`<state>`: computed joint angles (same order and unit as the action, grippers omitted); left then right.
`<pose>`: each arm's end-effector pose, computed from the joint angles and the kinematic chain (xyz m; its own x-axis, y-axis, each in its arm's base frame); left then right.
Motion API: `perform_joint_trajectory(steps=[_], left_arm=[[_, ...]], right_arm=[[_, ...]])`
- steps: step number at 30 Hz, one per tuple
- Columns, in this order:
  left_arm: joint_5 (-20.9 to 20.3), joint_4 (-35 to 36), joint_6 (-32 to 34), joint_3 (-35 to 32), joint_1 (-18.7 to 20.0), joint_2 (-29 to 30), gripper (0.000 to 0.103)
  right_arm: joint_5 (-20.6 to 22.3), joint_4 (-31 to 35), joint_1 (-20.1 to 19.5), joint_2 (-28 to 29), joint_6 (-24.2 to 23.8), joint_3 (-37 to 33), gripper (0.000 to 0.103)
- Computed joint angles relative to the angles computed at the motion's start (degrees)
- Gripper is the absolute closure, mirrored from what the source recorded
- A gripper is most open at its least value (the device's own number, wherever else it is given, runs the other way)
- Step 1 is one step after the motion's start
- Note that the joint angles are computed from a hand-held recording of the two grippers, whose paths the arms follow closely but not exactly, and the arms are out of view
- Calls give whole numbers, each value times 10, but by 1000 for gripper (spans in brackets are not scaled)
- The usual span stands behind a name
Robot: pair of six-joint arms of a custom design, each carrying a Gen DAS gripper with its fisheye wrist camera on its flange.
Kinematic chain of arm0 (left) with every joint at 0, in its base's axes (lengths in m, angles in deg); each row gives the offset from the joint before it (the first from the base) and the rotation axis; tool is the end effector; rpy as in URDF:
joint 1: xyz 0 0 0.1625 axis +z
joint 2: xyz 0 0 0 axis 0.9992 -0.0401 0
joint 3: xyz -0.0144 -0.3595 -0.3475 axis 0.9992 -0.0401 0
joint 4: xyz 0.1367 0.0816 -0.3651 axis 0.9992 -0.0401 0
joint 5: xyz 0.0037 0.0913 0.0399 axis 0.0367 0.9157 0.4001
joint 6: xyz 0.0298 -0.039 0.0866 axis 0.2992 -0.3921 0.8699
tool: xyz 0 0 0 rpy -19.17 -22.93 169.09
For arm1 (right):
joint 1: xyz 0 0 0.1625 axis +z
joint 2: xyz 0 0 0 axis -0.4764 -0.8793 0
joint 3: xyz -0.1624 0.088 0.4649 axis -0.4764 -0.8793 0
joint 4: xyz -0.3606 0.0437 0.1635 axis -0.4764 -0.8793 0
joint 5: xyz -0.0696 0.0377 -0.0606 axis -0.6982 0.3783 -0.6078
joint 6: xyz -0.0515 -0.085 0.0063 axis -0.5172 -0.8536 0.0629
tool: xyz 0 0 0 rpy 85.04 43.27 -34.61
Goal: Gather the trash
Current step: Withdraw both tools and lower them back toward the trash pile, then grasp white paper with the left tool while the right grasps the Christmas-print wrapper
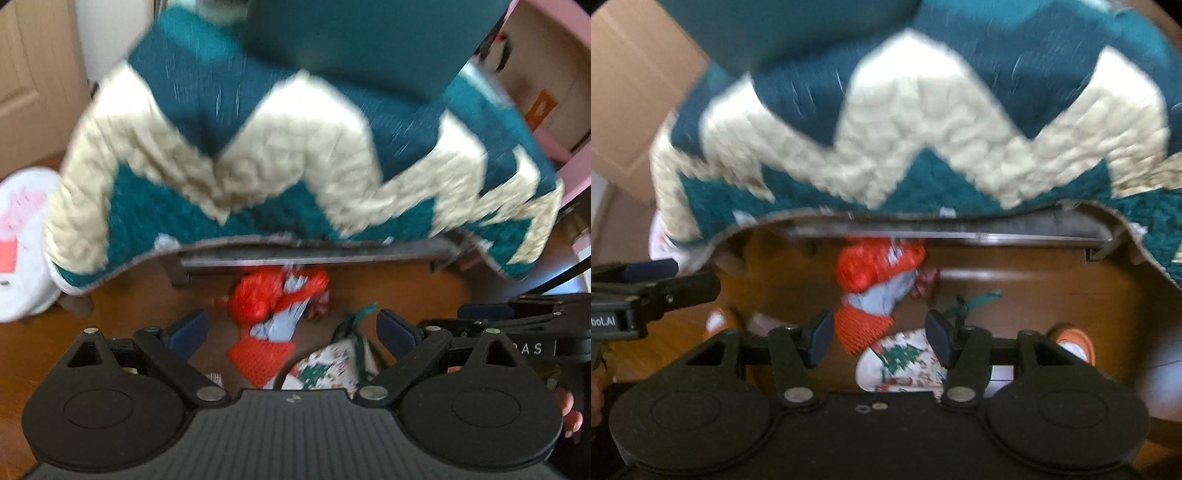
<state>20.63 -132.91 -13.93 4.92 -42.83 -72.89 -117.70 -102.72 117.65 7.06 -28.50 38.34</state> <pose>-0.4568 -0.7314 0.1045 -0.8127 0.1378 -0.5661 0.3447 0.8971 -0.2765 0.0842 -0.7202 0.4232 -0.8698 -0.1739 0.4618 -0.2922 0.9356 -0.1980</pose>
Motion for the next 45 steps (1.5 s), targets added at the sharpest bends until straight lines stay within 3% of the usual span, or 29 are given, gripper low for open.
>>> perform_joint_trajectory(steps=[4, 16, 20, 28, 33, 43, 45], left_arm=[[-9, -9, 24, -2, 23, 22, 5], [-11, -36, 150, -25, 72, 98, 5], [-16, -43, 207, -25, 81, 118, 5], [-20, -92, 316, -32, 95, 158, 6], [-27, -83, 337, -57, 106, 179, 28], [-40, -70, 366, -100, 120, 207, 41], [-41, -59, 364, -111, 121, 213, 48]], right_arm=[[-25, 47, -4, 32, -84, -17, 49], [-88, 52, -45, 110, -286, -37, 49], [-96, 42, -56, 130, -376, -38, 49], [-96, 28, -72, 163, -504, -44, 52], [-87, 31, -74, 182, -538, -59, 52], [-98, 38, -75, 203, -576, -62, 55], [-104, 26, -76, 205, -579, -59, 75]])
